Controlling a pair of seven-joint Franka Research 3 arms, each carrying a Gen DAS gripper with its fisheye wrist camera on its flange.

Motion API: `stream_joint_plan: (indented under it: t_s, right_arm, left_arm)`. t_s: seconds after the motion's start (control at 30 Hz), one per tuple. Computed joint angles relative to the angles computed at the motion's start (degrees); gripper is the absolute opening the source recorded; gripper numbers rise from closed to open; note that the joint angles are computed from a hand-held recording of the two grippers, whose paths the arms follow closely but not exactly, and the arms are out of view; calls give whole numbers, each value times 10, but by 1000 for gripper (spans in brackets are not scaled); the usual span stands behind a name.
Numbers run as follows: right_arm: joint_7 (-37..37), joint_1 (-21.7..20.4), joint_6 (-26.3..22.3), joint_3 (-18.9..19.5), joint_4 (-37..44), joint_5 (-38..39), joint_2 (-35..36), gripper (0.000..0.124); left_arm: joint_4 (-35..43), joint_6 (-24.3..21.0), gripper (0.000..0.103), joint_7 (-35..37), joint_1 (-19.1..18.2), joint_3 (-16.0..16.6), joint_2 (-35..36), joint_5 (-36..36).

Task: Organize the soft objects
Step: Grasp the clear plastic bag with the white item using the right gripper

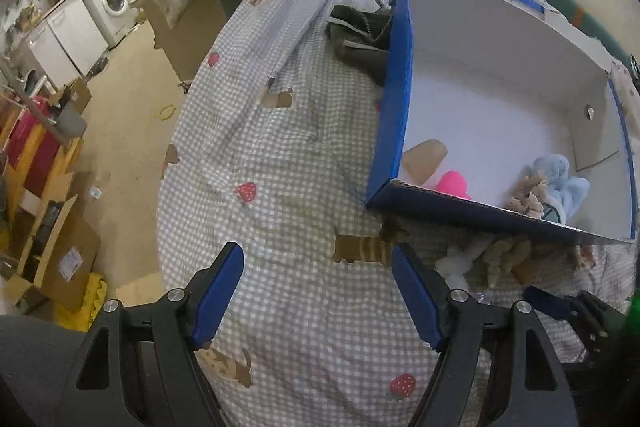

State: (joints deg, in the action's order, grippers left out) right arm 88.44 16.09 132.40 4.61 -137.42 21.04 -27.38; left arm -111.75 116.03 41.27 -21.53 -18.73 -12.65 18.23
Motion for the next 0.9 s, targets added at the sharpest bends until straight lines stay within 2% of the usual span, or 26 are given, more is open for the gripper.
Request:
stream_joint_plan:
  t_s: [0.2, 0.27, 0.33, 0.4, 0.47, 0.57, 0.63, 0.8, 0.9]
  right_arm:
    - [-23, 23, -3, 2, 30, 21, 65, 78]
    - [-24, 24, 1, 10, 34, 11, 72, 65]
    - [-23, 26, 6, 16, 34, -1, 73, 64]
    - [-24, 28, 16, 15, 25, 0, 66, 59]
    - [-23, 29, 14, 15, 20, -2, 59, 46]
    - [-29, 32, 19, 12, 8, 1, 41, 41]
    - [-27, 31, 17, 12, 0, 0, 24, 38]
    - [-33, 28, -23, -2, -8, 13, -28, 36]
    - [-44, 13, -46, -15, -15, 10, -70, 36]
  left_arm:
    - [-8, -1, 74, 0, 3, 5, -6, -6]
    - [-5, -9, 74, 2, 4, 5, -5, -6]
    - [-6, -15, 74, 0, 6, 4, -7, -4]
    - [-9, -17, 74, -8, 8, 4, -11, -1]
    - [-12, -12, 74, -8, 8, 10, -13, -17]
    - [-8, -11, 74, -10, 8, 9, -9, -25]
    - [-5, -9, 74, -10, 8, 7, -6, -23]
    - [2, -5, 74, -4, 3, 7, 2, -37]
    - [7, -2, 74, 2, 0, 7, 11, -46]
